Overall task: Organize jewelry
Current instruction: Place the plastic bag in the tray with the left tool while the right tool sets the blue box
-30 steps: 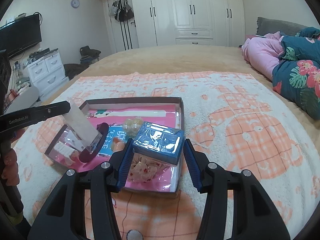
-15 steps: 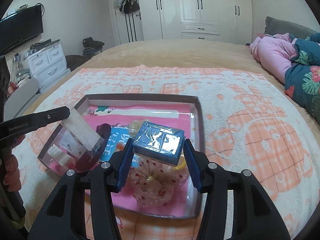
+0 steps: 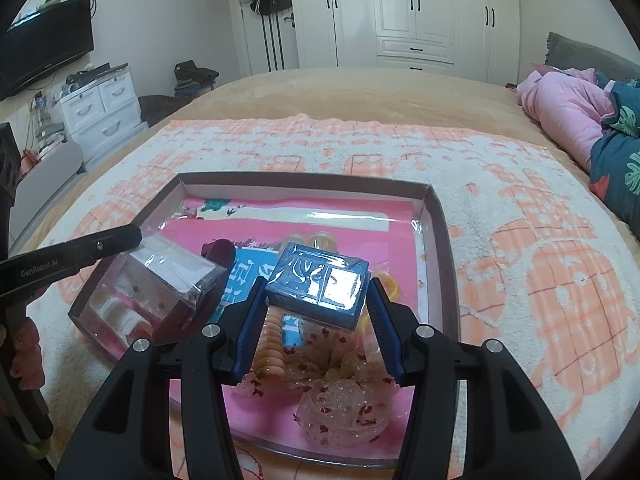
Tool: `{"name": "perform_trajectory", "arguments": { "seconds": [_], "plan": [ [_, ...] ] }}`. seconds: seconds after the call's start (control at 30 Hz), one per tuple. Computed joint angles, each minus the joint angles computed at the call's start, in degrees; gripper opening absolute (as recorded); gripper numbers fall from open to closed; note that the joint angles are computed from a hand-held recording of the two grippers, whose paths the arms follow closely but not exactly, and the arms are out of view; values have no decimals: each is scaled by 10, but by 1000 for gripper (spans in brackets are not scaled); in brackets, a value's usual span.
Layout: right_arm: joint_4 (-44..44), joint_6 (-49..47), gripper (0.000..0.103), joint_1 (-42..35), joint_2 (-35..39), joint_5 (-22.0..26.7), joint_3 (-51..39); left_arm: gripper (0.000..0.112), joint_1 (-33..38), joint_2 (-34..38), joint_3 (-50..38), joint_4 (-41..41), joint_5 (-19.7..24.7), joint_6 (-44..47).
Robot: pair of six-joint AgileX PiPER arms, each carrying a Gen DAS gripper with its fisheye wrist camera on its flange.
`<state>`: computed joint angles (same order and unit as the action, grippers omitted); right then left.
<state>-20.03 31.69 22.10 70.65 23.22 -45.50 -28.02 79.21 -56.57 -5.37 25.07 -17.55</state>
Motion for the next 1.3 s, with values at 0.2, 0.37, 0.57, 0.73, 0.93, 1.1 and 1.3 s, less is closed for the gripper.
{"name": "perform_trajectory", "arguments": {
  "seconds": [0.2, 0.37, 0.57, 0.73, 0.93, 1.1, 1.3],
  "plan": [
    [5, -2, 48, 0, 6, -5, 14, 7, -1, 8, 13, 0, -5, 2],
    [32, -22, 48, -2, 2, -7, 29, 7, -10, 13, 21, 5, -8, -4],
    [46, -31, 49, -1, -11, -2, 36, 7, -14, 12, 22, 13, -7, -13],
    [55, -35, 50, 2, -23, 12, 35, 7, -22, 5, 27, 34, -6, -34],
    [53, -31, 57, 5, -42, 22, 37, 7, -33, -9, 32, 68, 2, -65],
    [32, -6, 61, 15, -64, 37, 37, 7, -50, -25, 30, 111, 16, -100],
    [0, 28, 71, 35, -98, 59, 39, 7, -74, -46, 33, 164, 34, -155]
  ]
}}
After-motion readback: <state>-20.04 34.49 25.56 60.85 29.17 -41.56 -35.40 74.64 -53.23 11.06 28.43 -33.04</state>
